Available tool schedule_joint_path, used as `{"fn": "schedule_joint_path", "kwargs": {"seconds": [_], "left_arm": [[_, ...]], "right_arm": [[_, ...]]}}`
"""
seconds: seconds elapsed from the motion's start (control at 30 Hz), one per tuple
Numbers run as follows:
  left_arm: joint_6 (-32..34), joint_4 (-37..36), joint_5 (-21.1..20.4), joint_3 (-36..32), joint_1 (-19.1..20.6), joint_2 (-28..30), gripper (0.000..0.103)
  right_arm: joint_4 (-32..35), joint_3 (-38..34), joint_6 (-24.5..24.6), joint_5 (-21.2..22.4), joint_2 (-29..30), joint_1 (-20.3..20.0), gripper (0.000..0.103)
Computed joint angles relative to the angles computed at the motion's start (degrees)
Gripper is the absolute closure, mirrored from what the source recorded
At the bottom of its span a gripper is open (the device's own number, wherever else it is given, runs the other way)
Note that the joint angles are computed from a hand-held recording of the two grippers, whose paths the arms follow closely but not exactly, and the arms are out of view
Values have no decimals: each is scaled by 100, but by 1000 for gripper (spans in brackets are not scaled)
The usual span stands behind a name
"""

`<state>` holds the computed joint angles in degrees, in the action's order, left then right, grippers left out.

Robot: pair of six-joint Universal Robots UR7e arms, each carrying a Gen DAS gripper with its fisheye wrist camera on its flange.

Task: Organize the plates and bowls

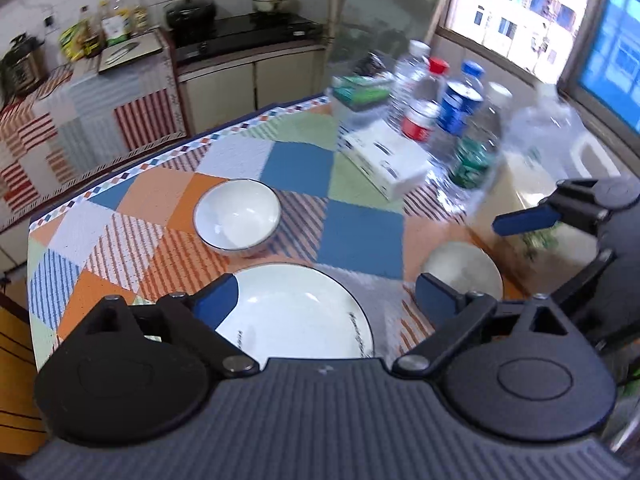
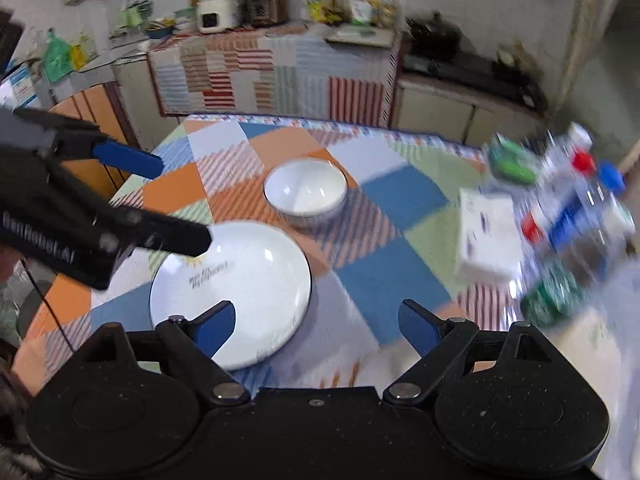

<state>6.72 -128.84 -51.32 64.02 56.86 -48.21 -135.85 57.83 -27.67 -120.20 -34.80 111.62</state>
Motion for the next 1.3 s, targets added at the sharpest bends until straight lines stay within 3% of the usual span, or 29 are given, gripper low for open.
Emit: {"fn": "schedule_joint_path", "kwargs": {"seconds": [0.1, 0.27, 0.33, 0.47, 0.57, 0.7, 0.83, 0.93, 1.1, 1.23, 1.3], "left_arm": [[-110, 103, -21, 156, -46, -36, 5], [-292, 150, 29, 305, -67, 17, 5], [-368, 73, 94, 379, -68, 47, 5], [-695, 260, -159, 277, 27, 148, 5], [-791, 351, -411, 222, 99, 225, 6], [-928, 546, -731, 73, 157, 398, 8], [-984, 535, -903, -60, 175, 616, 8], [-1170, 640, -1057, -240, 208, 796, 10], [-1333, 820, -1069, -371, 238, 954, 10], [-1408, 730, -1020, -460, 295, 1099, 17], [-1515, 501, -970, -433, 332, 1154, 38]], "right_arm": [[139, 357, 460, 4, -302, -25, 10], [-102, 978, 469, -187, -611, -86, 6], [-280, 1210, 694, -141, -708, -181, 6], [-342, 1470, 949, -106, -798, -382, 6], [-652, 1653, 639, -522, -754, -447, 6], [-1429, 1899, -258, -1069, -617, -493, 6], [-2003, 1999, -917, -1079, -505, -573, 6], [-2054, 1884, -974, -1166, -359, -629, 6], [-1769, 1744, -633, -1027, -312, -737, 6], [-1762, 1743, -430, -839, -323, -827, 6], [-1835, 1753, -338, -681, -333, -887, 7]]}}
